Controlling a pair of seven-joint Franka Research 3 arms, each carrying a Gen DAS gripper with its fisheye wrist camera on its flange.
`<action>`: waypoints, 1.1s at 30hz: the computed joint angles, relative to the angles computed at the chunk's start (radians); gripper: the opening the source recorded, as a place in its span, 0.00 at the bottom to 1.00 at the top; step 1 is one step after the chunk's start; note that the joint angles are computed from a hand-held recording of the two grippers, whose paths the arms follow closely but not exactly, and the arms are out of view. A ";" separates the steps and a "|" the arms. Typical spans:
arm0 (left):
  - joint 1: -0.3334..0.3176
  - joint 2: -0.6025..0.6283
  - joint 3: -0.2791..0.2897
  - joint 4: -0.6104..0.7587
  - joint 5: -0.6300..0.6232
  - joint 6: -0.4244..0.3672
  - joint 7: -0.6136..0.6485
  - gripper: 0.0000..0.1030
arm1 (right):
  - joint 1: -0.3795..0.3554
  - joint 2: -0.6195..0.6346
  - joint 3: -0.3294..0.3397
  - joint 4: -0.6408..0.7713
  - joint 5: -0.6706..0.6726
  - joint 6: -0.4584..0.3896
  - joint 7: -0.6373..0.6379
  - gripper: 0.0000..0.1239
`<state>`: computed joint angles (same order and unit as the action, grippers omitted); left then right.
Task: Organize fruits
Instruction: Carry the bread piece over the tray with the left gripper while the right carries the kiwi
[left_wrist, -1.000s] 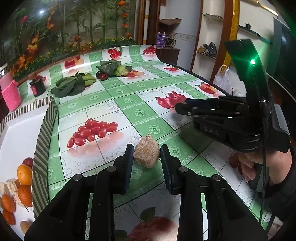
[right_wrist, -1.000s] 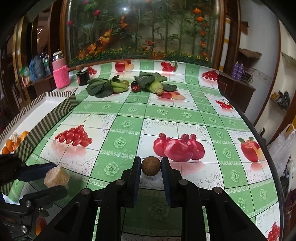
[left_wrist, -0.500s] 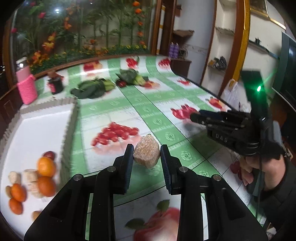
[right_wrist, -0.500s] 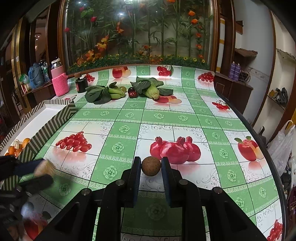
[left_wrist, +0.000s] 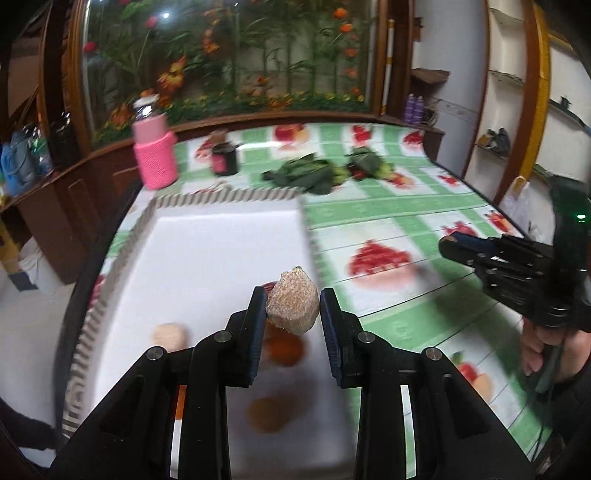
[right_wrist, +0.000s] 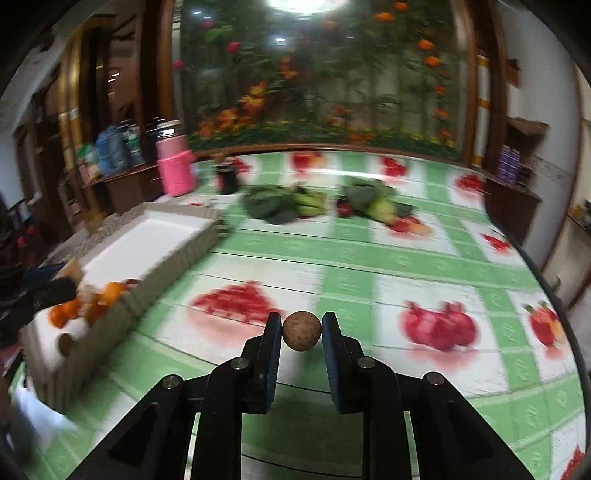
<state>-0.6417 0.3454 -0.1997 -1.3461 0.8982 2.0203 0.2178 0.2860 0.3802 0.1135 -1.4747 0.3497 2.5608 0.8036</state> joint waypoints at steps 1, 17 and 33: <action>0.007 -0.024 0.001 -0.034 -0.006 -0.001 -0.004 0.27 | -0.001 0.000 0.017 0.001 0.015 -0.016 -0.020 0.18; 0.123 -0.120 -0.045 -0.176 -0.086 -0.031 0.000 0.28 | 0.101 0.106 0.064 0.122 0.060 -0.099 -0.069 0.17; 0.111 0.016 0.003 -0.002 -0.180 -0.104 0.073 0.28 | 0.167 0.304 0.060 0.372 -0.025 -0.208 0.065 0.17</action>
<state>-0.5302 0.3614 -0.1963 -1.3480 0.7184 1.9162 0.2905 0.4532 0.6846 0.1734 -1.1024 0.3243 2.3529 0.8684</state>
